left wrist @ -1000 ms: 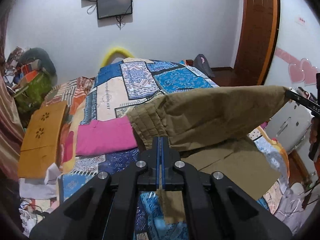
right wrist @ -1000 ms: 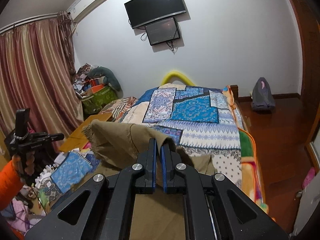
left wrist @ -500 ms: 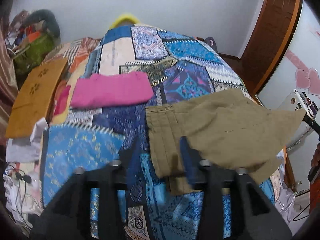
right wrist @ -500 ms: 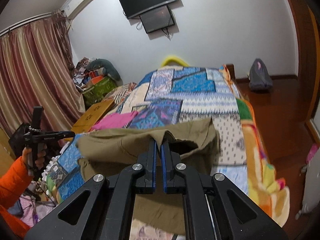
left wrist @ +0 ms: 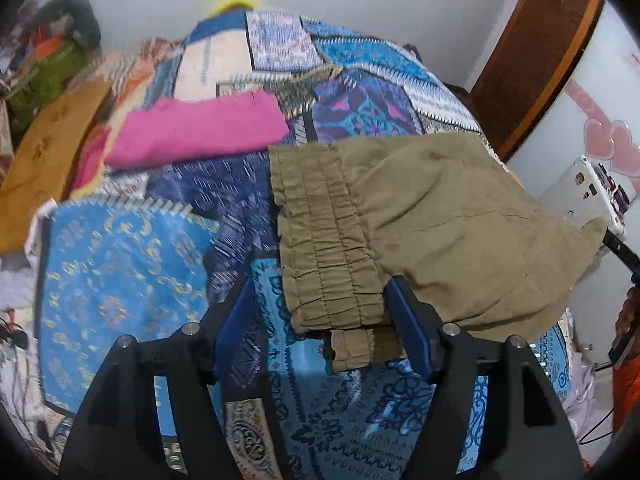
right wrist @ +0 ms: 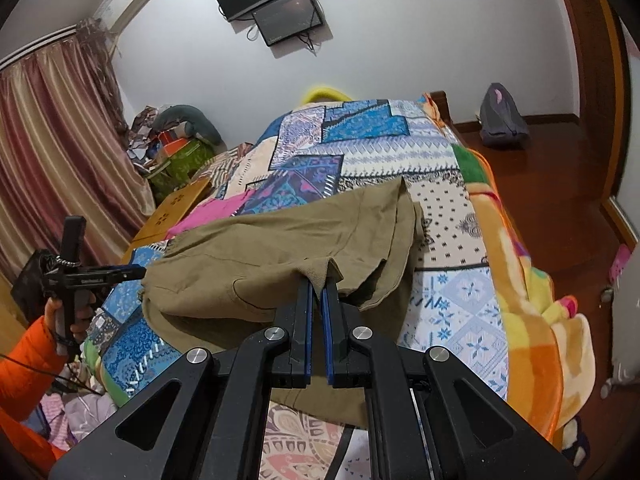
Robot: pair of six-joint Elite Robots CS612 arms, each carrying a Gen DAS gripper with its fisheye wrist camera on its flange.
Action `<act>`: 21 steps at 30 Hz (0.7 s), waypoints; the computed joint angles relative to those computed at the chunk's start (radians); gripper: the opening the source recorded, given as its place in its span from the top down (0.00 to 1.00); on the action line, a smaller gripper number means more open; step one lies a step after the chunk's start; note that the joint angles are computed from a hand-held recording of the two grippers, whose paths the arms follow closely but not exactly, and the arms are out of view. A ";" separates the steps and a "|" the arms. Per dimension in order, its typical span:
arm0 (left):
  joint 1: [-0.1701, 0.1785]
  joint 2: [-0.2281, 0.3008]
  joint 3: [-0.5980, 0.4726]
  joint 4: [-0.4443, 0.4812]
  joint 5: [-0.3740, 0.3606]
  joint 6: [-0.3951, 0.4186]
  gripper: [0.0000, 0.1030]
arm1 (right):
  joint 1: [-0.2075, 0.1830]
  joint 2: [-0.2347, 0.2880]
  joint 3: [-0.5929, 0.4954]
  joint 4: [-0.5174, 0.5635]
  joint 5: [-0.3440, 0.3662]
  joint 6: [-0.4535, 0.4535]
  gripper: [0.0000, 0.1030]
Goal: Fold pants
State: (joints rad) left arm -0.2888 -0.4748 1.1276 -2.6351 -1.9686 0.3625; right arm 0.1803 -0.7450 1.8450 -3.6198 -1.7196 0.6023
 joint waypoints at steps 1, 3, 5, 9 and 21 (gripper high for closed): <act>0.000 0.004 -0.006 0.011 -0.007 -0.005 0.34 | 0.000 0.000 0.000 0.006 -0.001 0.001 0.96; 0.001 0.012 -0.022 0.048 -0.030 -0.005 0.34 | 0.002 0.001 -0.001 0.015 -0.006 0.004 0.96; 0.003 0.016 -0.031 0.066 -0.048 -0.008 0.37 | 0.002 0.003 0.000 0.015 -0.005 0.010 0.96; 0.002 0.003 -0.012 0.048 -0.052 0.007 0.51 | 0.003 0.006 0.000 0.016 -0.009 0.018 0.96; -0.001 -0.061 0.067 -0.044 -0.033 0.040 0.93 | 0.008 -0.013 0.020 -0.052 -0.056 0.013 0.96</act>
